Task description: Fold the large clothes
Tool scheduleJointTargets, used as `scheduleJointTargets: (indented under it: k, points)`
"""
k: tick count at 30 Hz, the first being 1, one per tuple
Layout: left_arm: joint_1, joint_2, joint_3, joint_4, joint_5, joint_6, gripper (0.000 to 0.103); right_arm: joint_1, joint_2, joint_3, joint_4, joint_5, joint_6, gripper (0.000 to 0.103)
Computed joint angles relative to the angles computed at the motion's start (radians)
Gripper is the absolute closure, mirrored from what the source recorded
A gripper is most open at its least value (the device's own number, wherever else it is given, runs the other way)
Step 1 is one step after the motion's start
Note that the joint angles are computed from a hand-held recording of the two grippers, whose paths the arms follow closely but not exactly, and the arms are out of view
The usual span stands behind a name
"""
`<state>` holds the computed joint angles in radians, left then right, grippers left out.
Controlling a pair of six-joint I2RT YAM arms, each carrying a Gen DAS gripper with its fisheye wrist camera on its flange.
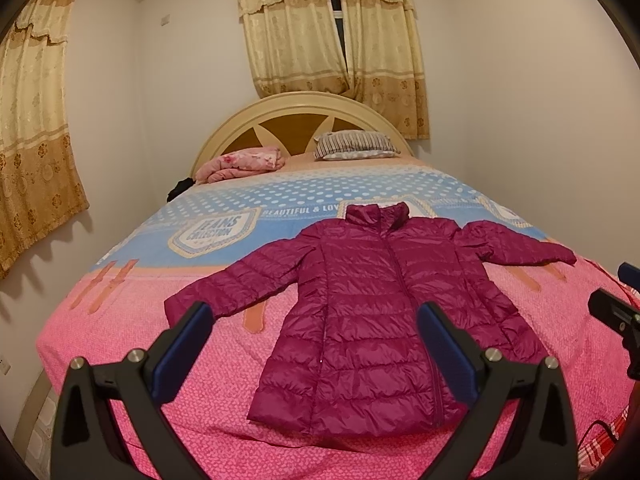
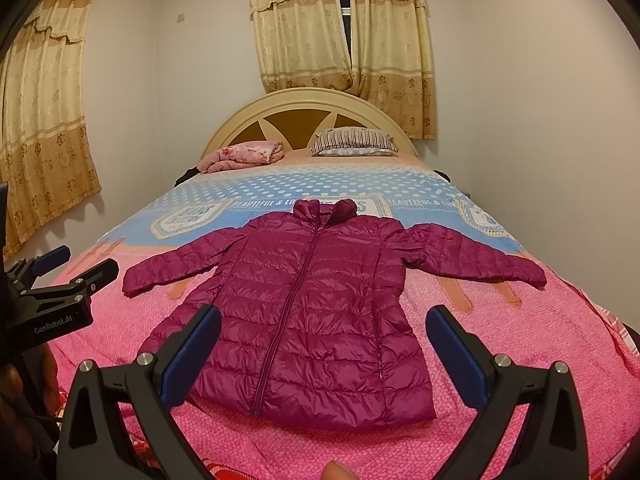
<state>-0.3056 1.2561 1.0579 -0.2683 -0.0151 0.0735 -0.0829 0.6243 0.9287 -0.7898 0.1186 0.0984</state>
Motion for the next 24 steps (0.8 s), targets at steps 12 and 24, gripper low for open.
scheduleJointTargets:
  k: [12, 24]
  points:
    - [0.0, 0.001, 0.001, 0.002, -0.001, 0.0, 0.0, 0.005, -0.006, -0.009, 0.001, -0.001, 0.004, 0.001]
    - [0.009, -0.001, -0.003, 0.007, 0.007, 0.002, 0.0, 0.008, 0.001, -0.015, -0.001, -0.009, 0.004, 0.001]
